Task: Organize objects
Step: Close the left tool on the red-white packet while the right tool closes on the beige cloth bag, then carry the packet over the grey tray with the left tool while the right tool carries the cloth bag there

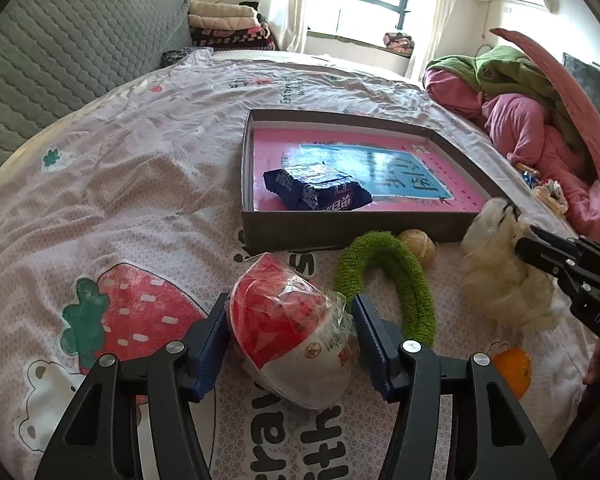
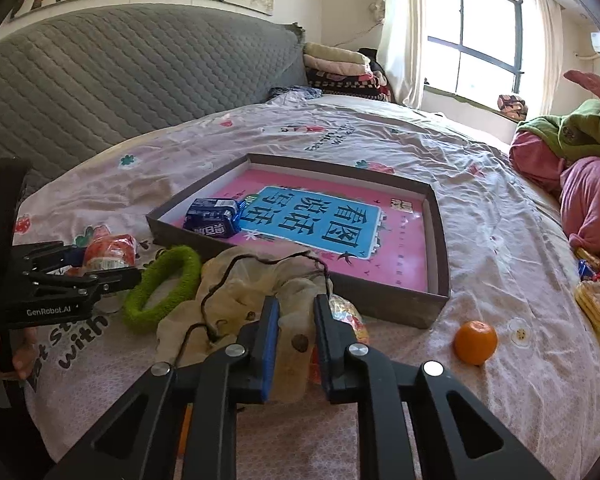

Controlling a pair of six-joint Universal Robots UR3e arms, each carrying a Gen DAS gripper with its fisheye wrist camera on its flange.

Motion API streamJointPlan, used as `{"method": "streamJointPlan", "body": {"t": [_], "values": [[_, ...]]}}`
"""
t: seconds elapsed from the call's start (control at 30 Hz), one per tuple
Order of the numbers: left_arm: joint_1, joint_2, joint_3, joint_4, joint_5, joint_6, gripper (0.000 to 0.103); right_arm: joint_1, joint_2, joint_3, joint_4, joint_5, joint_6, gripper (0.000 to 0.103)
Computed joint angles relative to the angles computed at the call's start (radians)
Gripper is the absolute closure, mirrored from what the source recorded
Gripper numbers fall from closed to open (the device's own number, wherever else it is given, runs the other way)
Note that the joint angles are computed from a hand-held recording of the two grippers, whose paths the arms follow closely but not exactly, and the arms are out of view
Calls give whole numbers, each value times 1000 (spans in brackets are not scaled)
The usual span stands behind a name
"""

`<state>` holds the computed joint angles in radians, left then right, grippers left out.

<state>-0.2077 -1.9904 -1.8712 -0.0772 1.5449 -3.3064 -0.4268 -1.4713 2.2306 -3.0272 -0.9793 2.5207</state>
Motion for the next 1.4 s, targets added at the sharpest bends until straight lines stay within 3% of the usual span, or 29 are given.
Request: {"method": "streamJointPlan", "body": {"t": [0.5,1.4], "values": [[8,12,-20,28,-21,-8,43,-34,-1,-15,97,106,-9,91],[-33,-11,67,68,-2,-6,43,-40,38,-64,54,184,42,92]]}}
